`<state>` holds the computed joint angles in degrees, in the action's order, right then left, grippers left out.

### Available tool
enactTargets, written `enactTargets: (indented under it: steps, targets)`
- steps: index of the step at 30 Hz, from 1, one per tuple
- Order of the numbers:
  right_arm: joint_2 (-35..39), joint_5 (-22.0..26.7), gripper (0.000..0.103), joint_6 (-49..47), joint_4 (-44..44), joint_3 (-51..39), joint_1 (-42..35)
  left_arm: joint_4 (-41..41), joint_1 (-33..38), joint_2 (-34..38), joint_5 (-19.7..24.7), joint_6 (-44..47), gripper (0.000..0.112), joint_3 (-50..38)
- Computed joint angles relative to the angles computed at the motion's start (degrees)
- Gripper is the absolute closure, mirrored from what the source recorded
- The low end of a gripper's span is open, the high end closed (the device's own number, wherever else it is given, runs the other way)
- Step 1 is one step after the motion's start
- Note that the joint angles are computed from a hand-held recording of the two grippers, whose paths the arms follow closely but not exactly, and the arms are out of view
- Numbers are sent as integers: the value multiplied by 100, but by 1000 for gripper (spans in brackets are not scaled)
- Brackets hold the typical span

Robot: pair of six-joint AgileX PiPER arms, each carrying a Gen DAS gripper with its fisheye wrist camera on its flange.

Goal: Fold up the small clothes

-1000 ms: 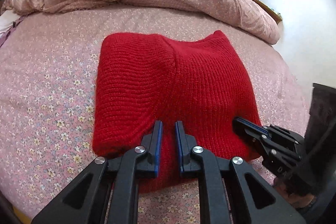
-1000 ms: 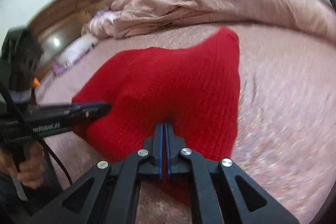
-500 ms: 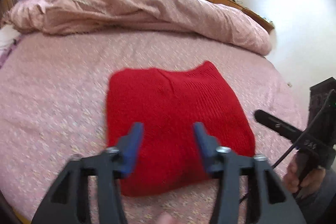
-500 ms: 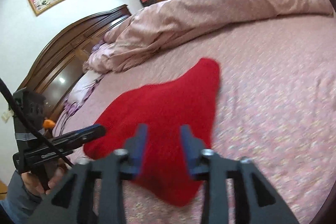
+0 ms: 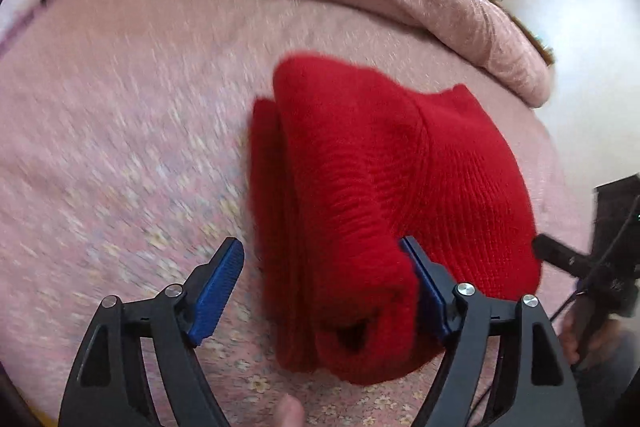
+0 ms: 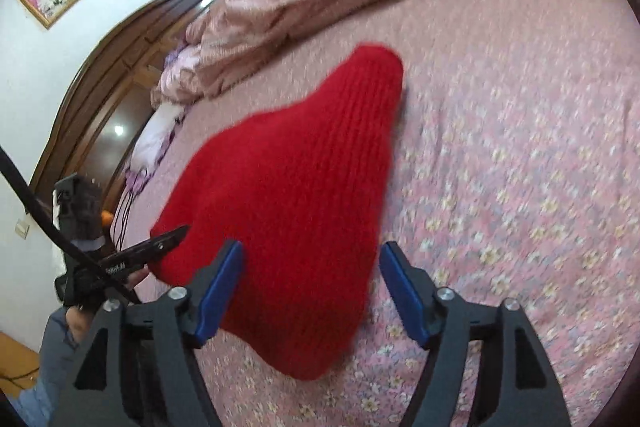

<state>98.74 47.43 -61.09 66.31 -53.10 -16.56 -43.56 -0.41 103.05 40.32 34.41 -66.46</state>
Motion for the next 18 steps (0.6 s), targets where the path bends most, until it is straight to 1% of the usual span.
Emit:
enactTargets:
  steps: [1,2,3,5,6,7,12,13,15,16,17,18]
  targets:
    - [119,141,17,-29,19,-13,-45,-313,154,142,233,224,38,-42]
    - [277,305,14,9,21,-49,-105,-605,344,343,576,366,37,-146]
    - [412,462,13,39,21,-84,-159,-890,547,519,946,522,38,-223]
    - [926,1063,12,40,239,-200,-397,-1163,759,654,1309,822,38,-270]
    - [1087,1251,12,-47,418,-191,-500,-1200,802,708,1405,880,38,-312]
    - [1154,1337,12,-154,530,-172,-555,-1211,801,729,1422,918,38,-324]
    - [1377,1490,11,-345,909,-231,-418,-1364,759,843,1436,1108,35,-387]
    - [1398,1469,11,-320,947,-273,-341,-1383,745,871,1444,1119,35,-418]
    - [1354,1262,11,-296,960,-284,-158,-1439,691,946,1456,1078,36,-516]
    - [1320,1170,12,-313,1001,-260,-95,-1472,700,965,1473,1111,37,-528]
    - [1278,1084,15,-333,1043,-223,-55,-1555,717,993,1540,1192,47,-513]
    - [1203,969,22,-382,1084,-147,-12,-1604,722,1056,1614,1164,52,-571]
